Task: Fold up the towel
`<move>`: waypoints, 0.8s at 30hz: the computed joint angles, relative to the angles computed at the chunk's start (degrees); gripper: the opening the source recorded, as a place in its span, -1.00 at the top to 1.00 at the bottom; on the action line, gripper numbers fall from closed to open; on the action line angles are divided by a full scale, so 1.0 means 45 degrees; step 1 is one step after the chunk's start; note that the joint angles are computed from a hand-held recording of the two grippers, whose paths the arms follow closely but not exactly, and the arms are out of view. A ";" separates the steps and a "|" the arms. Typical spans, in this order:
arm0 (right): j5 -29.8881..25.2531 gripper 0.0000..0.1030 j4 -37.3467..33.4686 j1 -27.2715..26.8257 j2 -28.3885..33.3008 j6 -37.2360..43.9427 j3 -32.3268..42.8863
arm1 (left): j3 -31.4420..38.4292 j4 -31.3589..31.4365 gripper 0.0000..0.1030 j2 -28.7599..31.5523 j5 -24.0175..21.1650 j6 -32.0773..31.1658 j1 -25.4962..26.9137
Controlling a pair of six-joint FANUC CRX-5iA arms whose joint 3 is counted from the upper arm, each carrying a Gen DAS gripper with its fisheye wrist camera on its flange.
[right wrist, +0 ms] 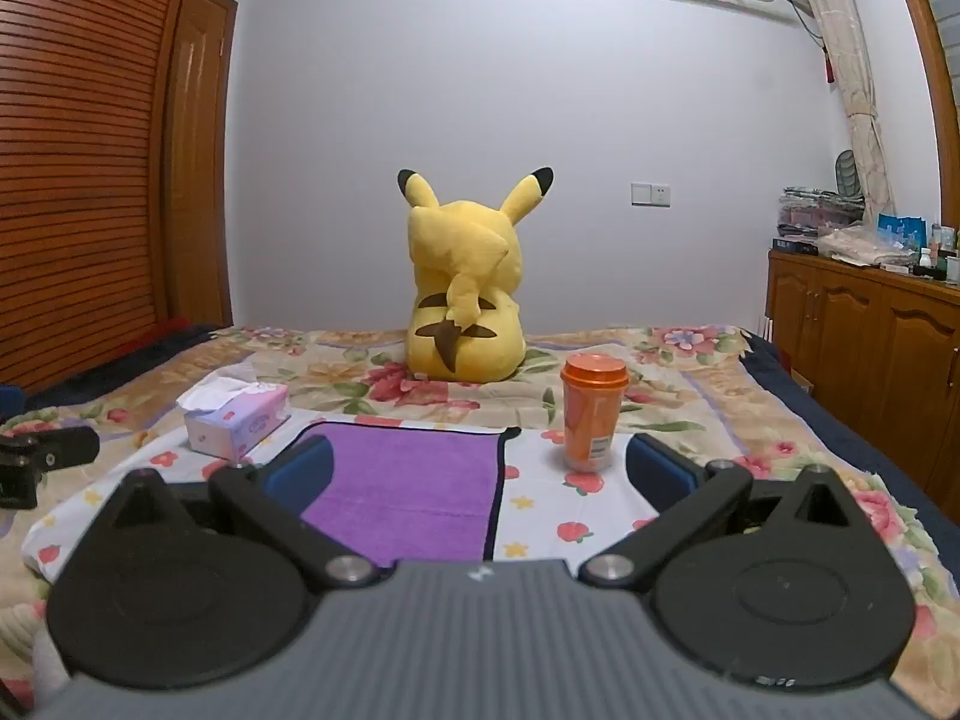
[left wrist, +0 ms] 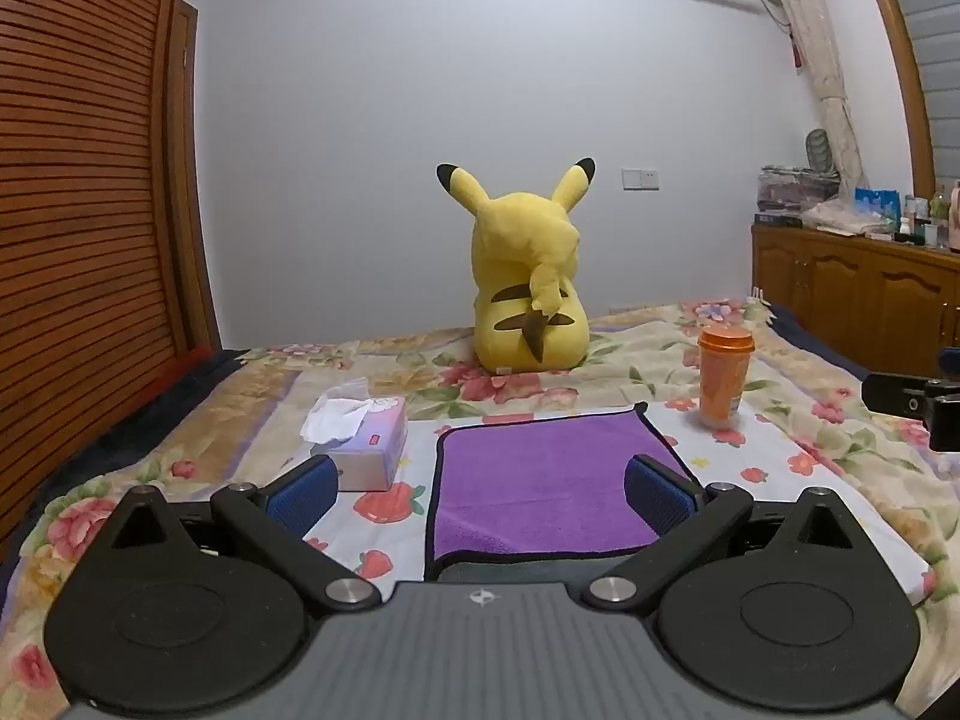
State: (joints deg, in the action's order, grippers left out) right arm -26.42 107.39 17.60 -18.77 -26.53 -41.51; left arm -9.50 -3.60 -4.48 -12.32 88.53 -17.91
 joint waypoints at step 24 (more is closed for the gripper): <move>0.0053 -1.00 0.0027 -0.0031 0.0012 -0.0101 -0.0001 | 0.0131 -0.0512 -1.00 0.0010 -0.0076 0.0340 -0.0052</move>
State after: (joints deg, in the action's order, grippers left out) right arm -26.18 107.51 17.46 -18.71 -26.98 -41.51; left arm -8.91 -5.91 -4.43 -12.66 90.06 -18.15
